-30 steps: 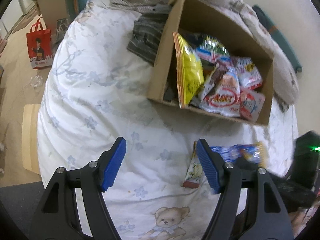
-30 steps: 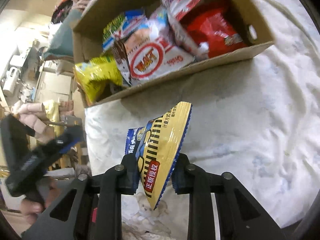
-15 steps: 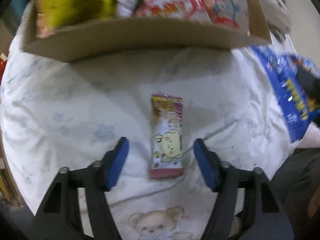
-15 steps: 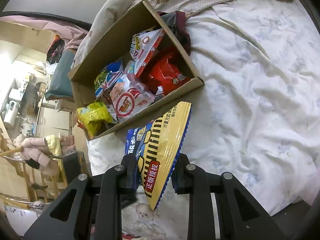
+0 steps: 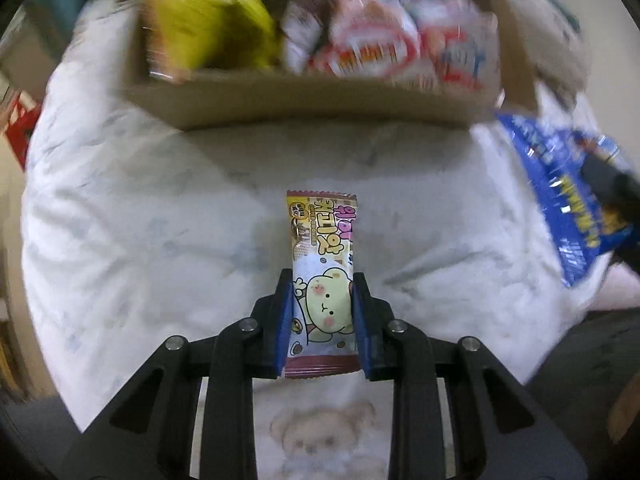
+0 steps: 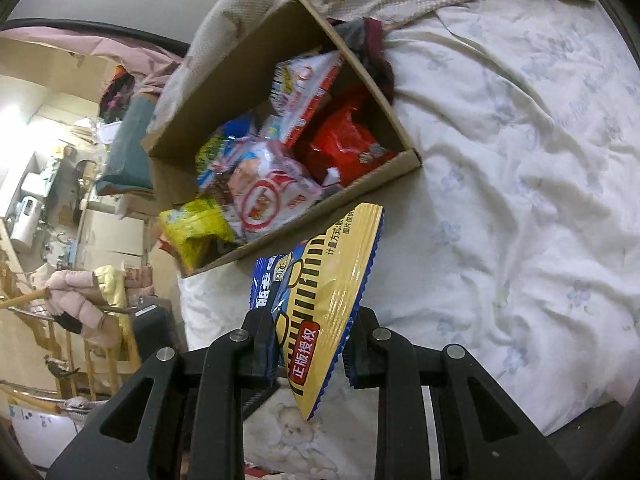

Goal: Organize snacks
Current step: 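Carry both snacks into the box and open both grippers to release them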

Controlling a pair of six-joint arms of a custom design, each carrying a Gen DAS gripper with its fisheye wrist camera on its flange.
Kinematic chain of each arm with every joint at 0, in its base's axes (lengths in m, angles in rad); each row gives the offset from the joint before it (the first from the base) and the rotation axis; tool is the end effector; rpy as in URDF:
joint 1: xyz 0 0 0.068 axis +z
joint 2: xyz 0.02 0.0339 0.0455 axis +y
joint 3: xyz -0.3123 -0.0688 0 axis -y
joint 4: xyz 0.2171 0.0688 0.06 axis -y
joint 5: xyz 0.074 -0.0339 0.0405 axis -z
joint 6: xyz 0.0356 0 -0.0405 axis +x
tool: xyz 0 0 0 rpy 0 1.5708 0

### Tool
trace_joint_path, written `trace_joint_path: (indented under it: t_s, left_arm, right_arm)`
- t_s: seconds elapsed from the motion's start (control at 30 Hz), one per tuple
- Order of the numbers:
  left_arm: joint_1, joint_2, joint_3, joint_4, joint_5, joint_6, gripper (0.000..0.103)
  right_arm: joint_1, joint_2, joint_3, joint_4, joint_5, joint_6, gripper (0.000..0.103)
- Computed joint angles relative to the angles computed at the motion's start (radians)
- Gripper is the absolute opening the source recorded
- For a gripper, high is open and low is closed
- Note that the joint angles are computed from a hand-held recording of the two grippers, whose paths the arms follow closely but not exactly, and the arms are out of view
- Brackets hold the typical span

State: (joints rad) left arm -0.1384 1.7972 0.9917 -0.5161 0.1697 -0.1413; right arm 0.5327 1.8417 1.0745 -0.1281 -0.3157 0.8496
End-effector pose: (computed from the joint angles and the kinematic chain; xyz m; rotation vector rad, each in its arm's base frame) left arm 0.3069 -0.0488 0.1971 0.0267 2.9042 -0.2953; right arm 0.3122 0.1969 0.2227 0.2735 2.6558 0.9237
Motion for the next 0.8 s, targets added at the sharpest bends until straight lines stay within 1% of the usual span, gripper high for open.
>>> trace_joint_path:
  t_s: [0.07, 0.1, 0.17, 0.23, 0.33, 0.4, 0.47, 0.5, 0.53, 0.63, 0.73, 0.8]
  left_arm:
    - [0.045, -0.084, 0.028, -0.071, 0.031, 0.019, 0.023]
    - [0.075, -0.127, 0.053, -0.103, 0.046, 0.038, 0.023]
    - [0.121, -0.175, 0.099, -0.139, 0.040, 0.068, 0.023]
    - [0.165, -0.171, 0.179, -0.174, 0.044, 0.085, 0.023]
    - [0.193, -0.116, 0.338, -0.219, 0.030, 0.094, 0.023]
    - [0.207, -0.074, 0.411, -0.227, 0.029, 0.107, 0.023]
    - [0.185, -0.039, 0.483, -0.240, 0.023, 0.079, 0.023]
    - [0.177, -0.004, 0.537, -0.253, 0.020, 0.068, 0.023]
    - [0.175, 0.026, 0.562, -0.246, 0.016, 0.068, 0.023]
    - [0.131, 0.121, 0.661, -0.258, -0.032, 0.044, 0.023]
    - [0.113, 0.197, 0.729, -0.279, -0.053, 0.033, 0.023]
    - [0.108, 0.228, 0.755, -0.281, -0.050, 0.016, 0.023]
  right_arm:
    - [-0.011, -0.037, -0.003, 0.010, -0.023, 0.009, 0.026]
    - [-0.015, -0.059, 0.014, -0.017, -0.014, -0.005, 0.026]
    - [-0.023, -0.084, 0.053, -0.061, 0.000, -0.035, 0.026]
    - [-0.036, -0.092, 0.115, -0.113, 0.013, -0.070, 0.026]
    - [-0.060, -0.055, 0.245, -0.189, 0.020, -0.113, 0.026]
    - [-0.067, 0.006, 0.372, -0.264, 0.030, -0.142, 0.026]
    - [-0.067, 0.094, 0.527, -0.349, 0.045, -0.176, 0.026]
    - [-0.065, 0.126, 0.577, -0.374, 0.053, -0.185, 0.026]
    - [-0.063, 0.166, 0.636, -0.402, 0.057, -0.193, 0.026]
    - [-0.061, 0.301, 0.821, -0.488, 0.065, -0.199, 0.026]
    - [-0.062, 0.448, 1.004, -0.562, 0.048, -0.185, 0.026]
    - [-0.062, 0.518, 1.093, -0.599, 0.043, -0.172, 0.026]
